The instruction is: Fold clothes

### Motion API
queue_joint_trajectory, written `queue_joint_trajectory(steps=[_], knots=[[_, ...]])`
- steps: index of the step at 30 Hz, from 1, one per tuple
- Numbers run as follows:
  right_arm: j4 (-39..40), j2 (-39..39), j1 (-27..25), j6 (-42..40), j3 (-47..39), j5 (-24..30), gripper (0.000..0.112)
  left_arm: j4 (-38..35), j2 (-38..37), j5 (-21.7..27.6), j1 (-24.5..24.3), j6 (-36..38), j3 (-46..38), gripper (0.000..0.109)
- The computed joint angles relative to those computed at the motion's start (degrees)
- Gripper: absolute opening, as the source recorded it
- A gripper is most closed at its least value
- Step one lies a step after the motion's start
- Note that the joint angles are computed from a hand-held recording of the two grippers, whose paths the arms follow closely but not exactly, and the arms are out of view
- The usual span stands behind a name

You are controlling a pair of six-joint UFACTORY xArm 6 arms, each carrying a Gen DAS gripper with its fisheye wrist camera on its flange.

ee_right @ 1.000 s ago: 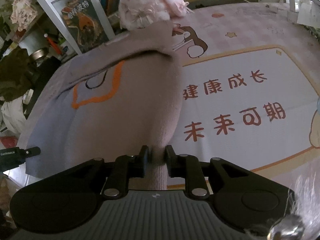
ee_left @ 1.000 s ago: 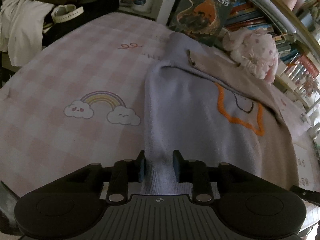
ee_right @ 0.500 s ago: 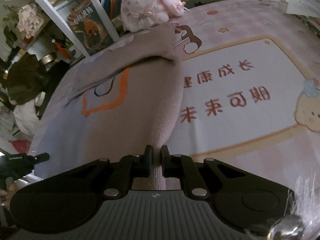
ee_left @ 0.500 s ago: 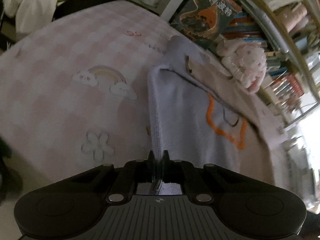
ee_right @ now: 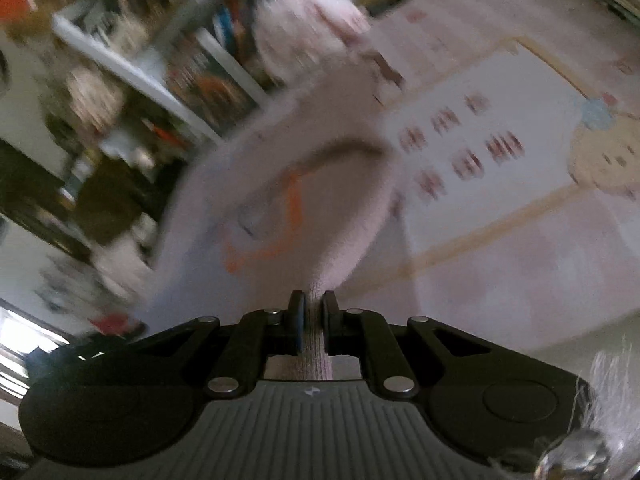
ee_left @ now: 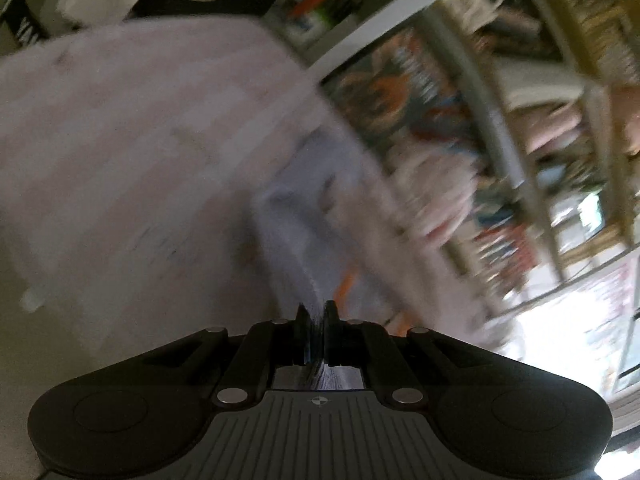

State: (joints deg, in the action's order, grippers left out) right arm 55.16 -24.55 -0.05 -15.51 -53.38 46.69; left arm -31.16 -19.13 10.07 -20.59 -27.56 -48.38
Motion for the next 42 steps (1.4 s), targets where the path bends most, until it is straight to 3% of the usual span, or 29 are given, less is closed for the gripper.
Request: queue_joint_trajectory(steps=[5,7,9,14,24,25,26,27,28,29,33,37,40,42], knots=[[16.36,8.02,0.46,-5.73,-8.75,-6.59,0.008,-23.86,9.19,-5.3,-0.19,20.74,-12.65,0.004],[20.97,12.18,1.38,-6.64,-12.74,-10.08,0.008,-26.87,13.97,-4.76,0.91,23.73,-18.49,0.004],[22.03,16.87,3.0,-5.52,-17.36,-14.57,0.008,-25.1,18.87,-3.66,2.25,22.34,-23.92,0.004],[14.58,27.78,5.41,3.37,-28.01,-19.93,0.008,-18.43,29.3,0.55,5.03,15.78,-33.77,0.004],[-2.23,41.69,6.09,18.73,-40.1,-21.34,0.01,-8.04,42.33,13.39,9.45,8.33,-48.74,0.009],[-4.9,42.62,6.13,21.17,-40.92,-21.47,0.016,-6.87,43.34,15.05,9.87,7.53,-50.36,0.018],[-8.69,43.23,6.16,24.36,-41.38,-21.91,0.023,-5.76,44.39,16.75,10.27,6.79,-52.06,0.035],[-12.43,43.56,6.12,27.14,-41.58,-22.31,0.046,-4.42,45.1,17.84,10.58,6.04,-53.28,0.048],[-15.49,43.76,6.05,29.01,-41.68,-22.57,0.055,-2.49,45.01,17.59,10.73,5.23,-53.28,0.073],[-17.3,43.76,5.95,29.24,-41.58,-22.74,0.055,-0.92,44.71,16.69,10.81,5.19,-52.87,0.078],[-26.12,43.83,5.66,29.78,-41.38,-22.22,0.056,4.93,42.97,14.84,11.04,10.1,-50.41,0.078],[-38.49,45.25,6.32,28.11,-43.09,-18.41,0.056,17.03,43.48,14.81,9.85,15.05,-50.62,0.074],[-44.89,47.95,7.48,24.94,-46.13,-17.18,0.056,26.24,46.08,15.07,8.41,17.88,-53.63,0.067],[-47.58,51.04,8.06,23.78,-50.1,-15.49,0.055,30.43,48.87,16.62,7.58,19.31,-57.49,0.056]])
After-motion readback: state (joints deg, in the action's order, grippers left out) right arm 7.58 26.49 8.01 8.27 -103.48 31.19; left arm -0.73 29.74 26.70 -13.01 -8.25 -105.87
